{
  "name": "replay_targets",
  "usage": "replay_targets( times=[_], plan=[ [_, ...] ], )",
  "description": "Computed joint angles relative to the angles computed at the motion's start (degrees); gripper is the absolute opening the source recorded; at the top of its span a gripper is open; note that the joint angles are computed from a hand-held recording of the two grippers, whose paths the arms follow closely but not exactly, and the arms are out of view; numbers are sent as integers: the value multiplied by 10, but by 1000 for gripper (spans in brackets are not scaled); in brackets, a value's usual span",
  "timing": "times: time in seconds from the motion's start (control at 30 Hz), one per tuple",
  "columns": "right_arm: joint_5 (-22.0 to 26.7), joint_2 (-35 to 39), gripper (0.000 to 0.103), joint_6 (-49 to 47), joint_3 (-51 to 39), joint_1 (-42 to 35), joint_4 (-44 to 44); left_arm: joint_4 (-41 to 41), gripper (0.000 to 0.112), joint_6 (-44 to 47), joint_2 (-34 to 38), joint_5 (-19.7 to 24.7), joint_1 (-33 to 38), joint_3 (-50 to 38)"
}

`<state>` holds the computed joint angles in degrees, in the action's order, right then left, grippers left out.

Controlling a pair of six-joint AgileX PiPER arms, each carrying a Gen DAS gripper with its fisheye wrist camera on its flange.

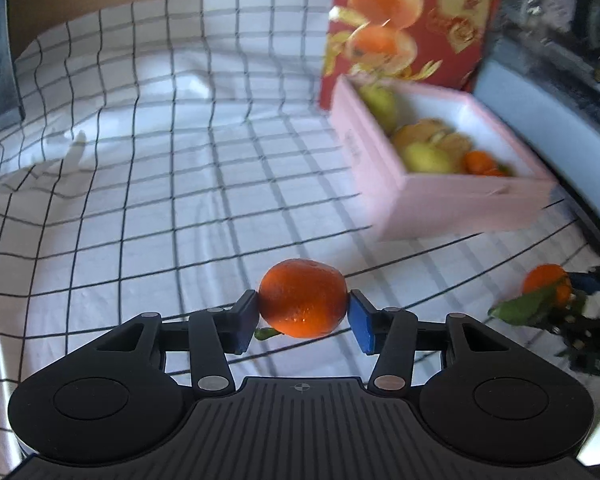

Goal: Organize fruits
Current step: 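Lift the mandarin with the left tool while the right tool lifts its leafy mandarin, then lower both mandarins into the pink box and open both tools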

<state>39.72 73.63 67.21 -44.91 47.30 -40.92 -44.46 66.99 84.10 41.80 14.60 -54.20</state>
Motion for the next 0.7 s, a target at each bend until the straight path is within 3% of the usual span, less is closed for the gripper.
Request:
replay_targets(
  times=[0.1, 0.23, 0.3, 0.47, 0.7],
  plan=[
    [14, -42, 45, -3, 12, -9, -12, -54, 54, 33, -33, 71, 21, -15],
    [41, -111, 45, 1, 2, -24, -72, -136, 54, 40, -55, 132, 20, -75],
    [58, -132, 45, 9, -19, -29, -114, -159, 54, 31, -47, 134, -1, -112],
    [54, -145, 45, 22, -59, -64, -179, -161, 54, -9, 15, 87, -90, -200],
    [36, -135, 45, 9, -55, -92, -156, 31, 54, -208, 185, 68, -204, -359]
  ],
)
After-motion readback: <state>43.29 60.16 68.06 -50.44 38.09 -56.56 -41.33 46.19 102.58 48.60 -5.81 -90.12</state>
